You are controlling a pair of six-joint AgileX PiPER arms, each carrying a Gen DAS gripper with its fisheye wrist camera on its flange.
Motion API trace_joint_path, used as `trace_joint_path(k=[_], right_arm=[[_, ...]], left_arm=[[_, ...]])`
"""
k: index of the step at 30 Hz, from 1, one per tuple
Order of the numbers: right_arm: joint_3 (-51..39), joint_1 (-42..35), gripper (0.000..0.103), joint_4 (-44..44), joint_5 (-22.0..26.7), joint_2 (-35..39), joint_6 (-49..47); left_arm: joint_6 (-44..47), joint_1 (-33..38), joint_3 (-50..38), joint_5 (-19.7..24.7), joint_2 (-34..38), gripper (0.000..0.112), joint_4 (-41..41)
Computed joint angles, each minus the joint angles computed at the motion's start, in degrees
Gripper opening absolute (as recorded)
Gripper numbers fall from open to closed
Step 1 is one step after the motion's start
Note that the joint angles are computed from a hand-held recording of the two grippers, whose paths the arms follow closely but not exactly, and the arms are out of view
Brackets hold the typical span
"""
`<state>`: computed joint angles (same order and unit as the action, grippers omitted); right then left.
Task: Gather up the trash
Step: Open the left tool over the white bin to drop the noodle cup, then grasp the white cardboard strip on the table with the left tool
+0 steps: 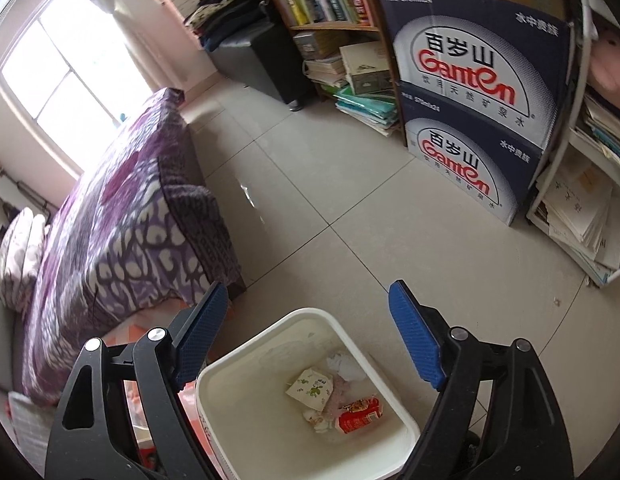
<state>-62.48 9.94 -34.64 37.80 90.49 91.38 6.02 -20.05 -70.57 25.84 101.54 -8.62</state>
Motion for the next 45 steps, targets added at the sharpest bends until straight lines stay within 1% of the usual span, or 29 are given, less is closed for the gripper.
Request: trace_joint_path(k=[2,4,6,10,12,16,20,24,28,30,31,34,36,39,40,42,43,45], right_arm=[[0.88,-1.21,0.08,0.48,-0.58,-0.73,0.25],[1.62,-2.02,0.08,0.62,-1.12,-1.31,0.67],[2.0,-2.05,0.085,-0.33,-1.02,-1.61,2.09],[1.31,-1.24,0.088,-1.27,-0.04,-0.96,2.54],[0.51,-0.42,0.089,-1.32,0.47,-0.33,2.25],[-1.51,2.13,0.091,-1.8,1.38,1.32,2.1],[-4.91,5.28,0.091,-1.21,2.66,4.2,0.7],[-9.07,8.65,0.092,-0.11,3.83,7.97,-1.15],[-15.24,12.2,0.093,2.21,5.64,12.92,-5.22],[-18.78,14.03,0.093,3.57,6.74,15.67,-7.83],[-20.4,14.82,0.093,4.23,7.29,16.91,-9.11],[-25.51,17.15,0.093,6.37,9.02,20.69,-12.91],[-28.48,18.39,0.094,7.42,9.98,22.75,-14.98],[-33.05,20.14,0.095,8.49,11.77,25.85,-17.72],[-34.53,20.6,0.095,8.82,12.45,26.85,-18.61],[-36.65,21.11,0.095,9.39,13.26,28.4,-19.92],[-37.7,21.21,0.095,9.83,13.6,29.17,-20.6],[-39.34,21.23,0.095,10.86,14.0,30.45,-21.7]], left_arm=[[2.22,-1.08,-0.58,0.87,0.78,0.057,-2.45],[4.33,-2.05,-0.95,1.74,1.34,0.066,-4.29],[5.89,-2.82,-0.7,1.7,1.29,0.069,-5.37],[3.08,-3.27,0.31,0.62,0.52,0.071,-0.35],[1.71,-2.44,0.22,0.89,0.43,0.073,1.76],[-1.04,0.81,0.9,1.22,-0.16,0.075,7.32],[-2.87,4.76,2.31,0.29,-0.96,0.076,12.82],[-0.2,11.03,1.22,1.26,-0.35,0.076,12.16],[2.99,17.8,-0.67,2.06,0.9,0.076,10.77],[5.25,21.34,-2.27,2.86,2.11,0.076,9.14],[5.86,23.13,-3.93,4.08,3.35,0.076,9.3],[6.79,25.76,-8.95,7.59,7.38,0.076,12.66],[8.67,26.94,-11.95,8.53,10.47,0.076,15.44],[14.84,27.3,-15.47,8.89,14.52,0.076,17.17],[17.45,27.07,-16.61,8.48,16.07,0.076,18.21],[19.55,26.47,-18.44,7.69,18.34,0.076,20.1],[21.4,26.28,-20.78,8.64,20.38,0.076,19.9],[26.98,26.47,-25.7,12.23,23.75,0.076,15.52]])
